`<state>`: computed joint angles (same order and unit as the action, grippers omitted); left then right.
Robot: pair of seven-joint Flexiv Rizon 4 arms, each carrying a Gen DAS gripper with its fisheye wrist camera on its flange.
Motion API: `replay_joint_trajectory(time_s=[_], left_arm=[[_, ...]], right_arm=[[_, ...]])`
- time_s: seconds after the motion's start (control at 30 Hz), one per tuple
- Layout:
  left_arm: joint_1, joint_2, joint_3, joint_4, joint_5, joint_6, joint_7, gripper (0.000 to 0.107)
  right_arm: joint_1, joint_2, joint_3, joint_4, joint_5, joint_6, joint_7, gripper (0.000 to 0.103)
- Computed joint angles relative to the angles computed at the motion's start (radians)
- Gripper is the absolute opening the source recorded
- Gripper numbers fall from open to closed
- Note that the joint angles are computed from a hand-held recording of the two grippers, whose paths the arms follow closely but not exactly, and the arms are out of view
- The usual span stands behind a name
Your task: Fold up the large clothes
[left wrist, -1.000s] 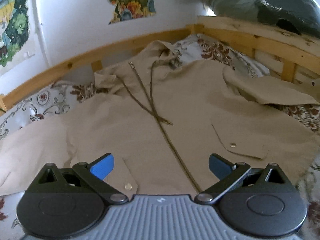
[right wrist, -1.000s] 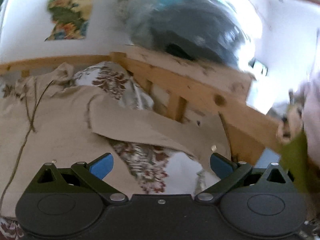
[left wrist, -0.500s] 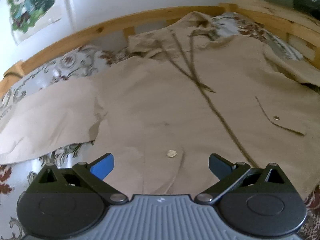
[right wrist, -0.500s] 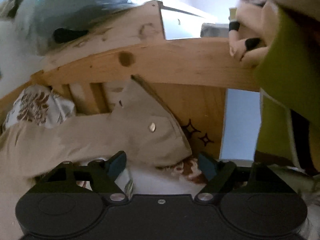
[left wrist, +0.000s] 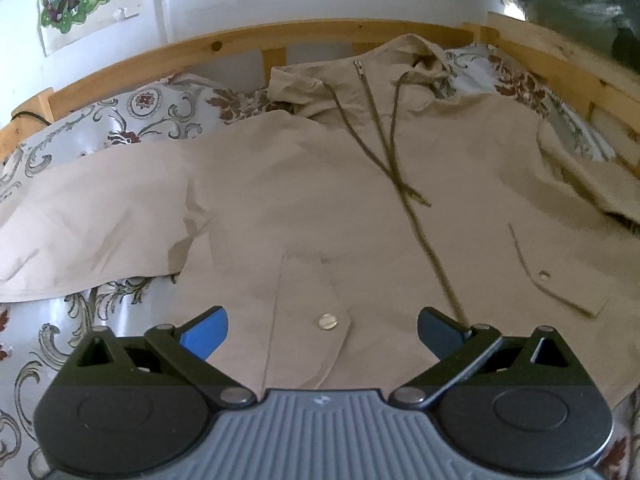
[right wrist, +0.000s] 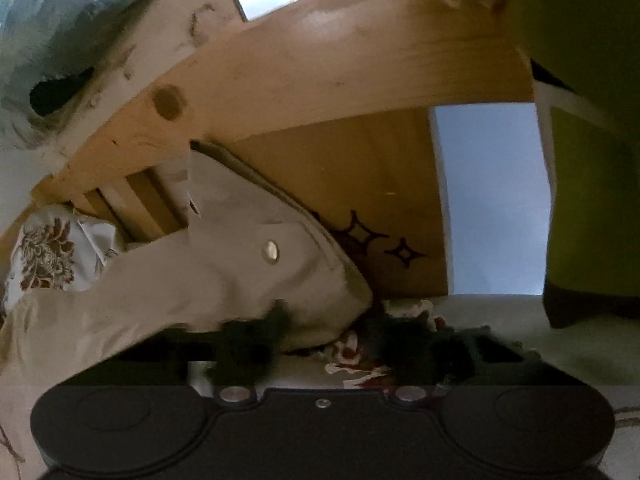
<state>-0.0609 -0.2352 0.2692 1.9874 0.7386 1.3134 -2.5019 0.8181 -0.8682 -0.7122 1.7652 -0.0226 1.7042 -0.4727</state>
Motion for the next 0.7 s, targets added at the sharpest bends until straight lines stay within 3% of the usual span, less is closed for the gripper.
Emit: replay_joint_trajectory(time_s=[0.1, 0.27, 0.33, 0.43, 0.57, 0.7], left_arm=[[-0.005, 0.003, 0.012, -0.002, 0.023, 0.027, -0.039, 0.102], [0.004, 0.0, 0.024, 0.005, 0.037, 0.094, -0.07, 0.102], [0.0, 0.001, 0.037, 0.006, 0.045, 0.113, -0.074, 0.102], [-0.014, 0.005, 0.071, 0.003, 0.091, 0.136, -0.112, 0.102], [0.0, 0.019, 0.095, 0.026, 0.121, 0.165, -0.143, 0.102], [0.034, 0.039, 0.1, 0.067, 0.123, 0.16, -0.142, 0.102]], right_arm=[[0.037, -0.009, -0.044, 0.013, 0.013, 0.053, -0.025, 0.011], [0.184, -0.052, -0.208, 0.031, 0.074, 0.217, -0.168, 0.007], [0.204, -0.041, -0.214, 0.001, 0.072, 0.294, -0.232, 0.007], [0.161, 0.007, -0.122, -0.09, -0.001, 0.384, -0.309, 0.007], [0.051, 0.01, 0.08, -0.286, -0.165, 0.485, -0.34, 0.007], [-0.094, -0.071, 0.345, -0.546, -0.47, 0.52, -0.269, 0.006]])
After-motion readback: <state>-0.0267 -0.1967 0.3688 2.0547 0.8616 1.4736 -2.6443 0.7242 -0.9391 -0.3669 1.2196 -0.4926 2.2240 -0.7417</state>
